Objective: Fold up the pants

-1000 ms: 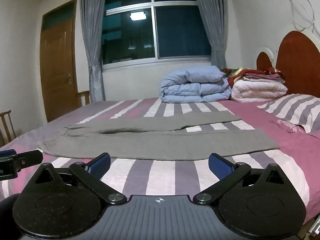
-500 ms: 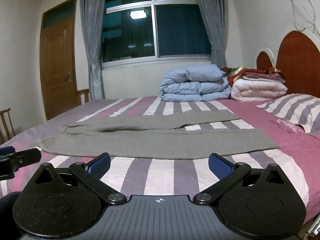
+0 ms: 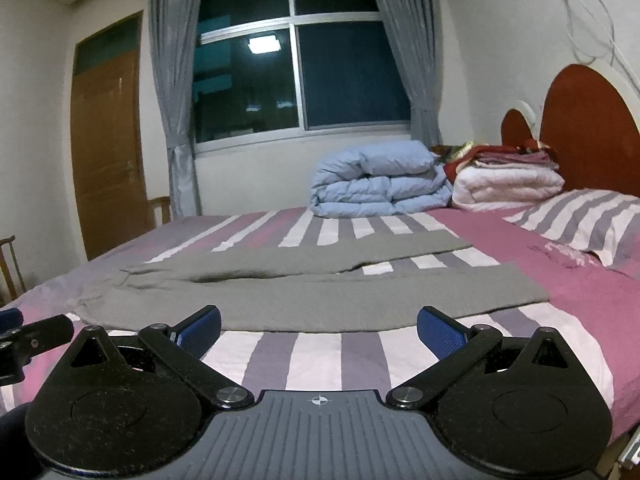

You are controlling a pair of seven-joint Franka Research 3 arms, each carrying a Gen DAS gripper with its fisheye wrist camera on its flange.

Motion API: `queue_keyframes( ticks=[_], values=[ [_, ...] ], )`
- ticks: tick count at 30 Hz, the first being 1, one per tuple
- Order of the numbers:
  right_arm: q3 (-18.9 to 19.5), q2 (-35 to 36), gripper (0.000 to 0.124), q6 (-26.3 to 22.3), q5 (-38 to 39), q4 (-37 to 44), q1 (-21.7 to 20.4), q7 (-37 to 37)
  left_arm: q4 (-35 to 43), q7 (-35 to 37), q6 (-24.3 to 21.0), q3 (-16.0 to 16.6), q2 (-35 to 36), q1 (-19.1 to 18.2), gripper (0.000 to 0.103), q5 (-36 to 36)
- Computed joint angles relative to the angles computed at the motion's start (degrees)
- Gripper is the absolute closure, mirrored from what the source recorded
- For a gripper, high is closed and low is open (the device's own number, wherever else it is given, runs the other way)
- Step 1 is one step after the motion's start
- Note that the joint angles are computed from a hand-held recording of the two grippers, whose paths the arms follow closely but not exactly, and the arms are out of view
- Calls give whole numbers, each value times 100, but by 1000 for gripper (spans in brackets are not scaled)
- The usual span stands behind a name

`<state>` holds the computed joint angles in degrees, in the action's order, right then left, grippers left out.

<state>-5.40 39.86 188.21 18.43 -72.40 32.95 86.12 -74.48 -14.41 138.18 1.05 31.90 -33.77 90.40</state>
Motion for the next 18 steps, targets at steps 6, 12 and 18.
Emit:
queue_keyframes(
  ticks=[6, 12, 18],
  values=[
    [-59, 37, 21, -75, 20, 68, 20, 101, 41, 46, 95, 17, 42, 12, 6, -1],
    [-231, 73, 21, -137, -75, 118, 123, 178, -11, -48, 133, 28, 18, 6, 6, 63],
    [-718, 82, 21, -51, 41, 41, 442, 507, -116, -149, 174, 6, -40, 27, 6, 193]
  ],
)
